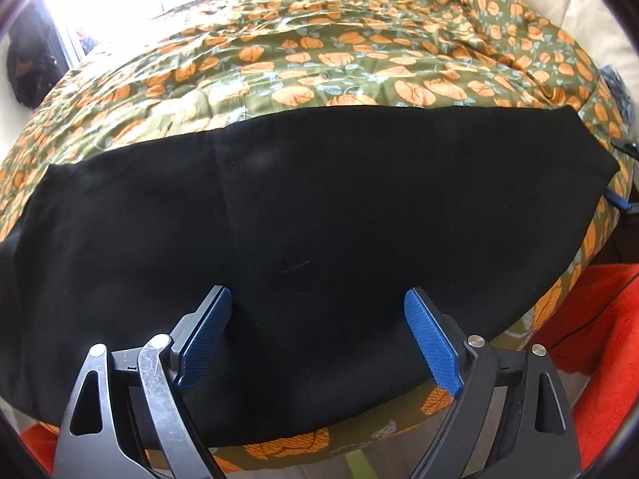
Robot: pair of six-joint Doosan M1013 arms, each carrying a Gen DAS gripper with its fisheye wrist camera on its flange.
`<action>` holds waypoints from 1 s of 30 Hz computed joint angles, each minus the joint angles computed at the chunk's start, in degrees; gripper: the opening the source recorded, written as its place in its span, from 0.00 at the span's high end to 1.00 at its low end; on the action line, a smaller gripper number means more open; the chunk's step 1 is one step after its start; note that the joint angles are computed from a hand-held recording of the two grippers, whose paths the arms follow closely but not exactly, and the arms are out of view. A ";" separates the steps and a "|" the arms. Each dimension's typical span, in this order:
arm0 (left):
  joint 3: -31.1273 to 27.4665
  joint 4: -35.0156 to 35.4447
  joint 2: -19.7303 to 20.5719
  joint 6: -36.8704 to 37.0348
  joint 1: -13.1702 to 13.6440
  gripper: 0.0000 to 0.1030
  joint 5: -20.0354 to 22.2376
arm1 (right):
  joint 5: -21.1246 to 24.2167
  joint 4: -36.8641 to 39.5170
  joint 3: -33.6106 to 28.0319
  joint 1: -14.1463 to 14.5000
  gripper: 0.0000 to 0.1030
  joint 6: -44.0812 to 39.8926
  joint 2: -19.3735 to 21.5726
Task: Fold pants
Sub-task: 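Grasp the trouser leg ends with the right tool and lift them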
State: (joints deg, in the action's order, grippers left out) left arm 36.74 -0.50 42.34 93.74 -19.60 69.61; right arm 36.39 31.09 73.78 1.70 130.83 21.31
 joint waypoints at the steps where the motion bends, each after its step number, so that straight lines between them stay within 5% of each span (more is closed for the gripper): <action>1: 0.83 0.05 -0.44 0.16 0.02 0.11 -0.70 | 0.38 0.40 -0.40 -0.07 0.20 -0.47 0.52; 5: -2.61 -1.26 0.90 -0.53 0.31 0.11 2.85 | -0.28 -1.84 -0.81 0.20 0.24 0.00 1.39; 7: -4.07 -2.43 1.31 -1.46 0.56 0.11 3.37 | 0.35 -5.25 -1.24 0.50 0.41 1.32 1.50; 9: -5.66 -3.75 1.91 -2.55 0.84 0.11 3.17 | 0.29 -8.64 -0.99 0.74 0.81 3.44 1.14; 10: -7.09 -4.13 2.58 -2.98 0.91 0.11 3.70 | -1.15 -7.30 -0.18 0.63 0.84 2.48 0.76; 16: -14.65 -5.15 6.40 0.98 -0.58 0.11 5.82 | -6.02 -4.90 2.04 0.75 0.87 -1.61 -0.75; 20: -19.98 -3.31 10.11 4.08 -2.28 0.11 12.24 | -7.69 -4.90 2.46 0.92 0.87 -2.49 -1.13; 24: -10.87 1.81 6.48 5.35 -3.73 0.06 5.45 | -7.74 -5.74 1.39 1.09 0.87 -2.71 -0.61; 30: -19.84 -1.31 9.76 1.31 -2.25 0.06 13.18 | -8.18 -10.61 -0.02 1.86 0.88 -2.44 -0.77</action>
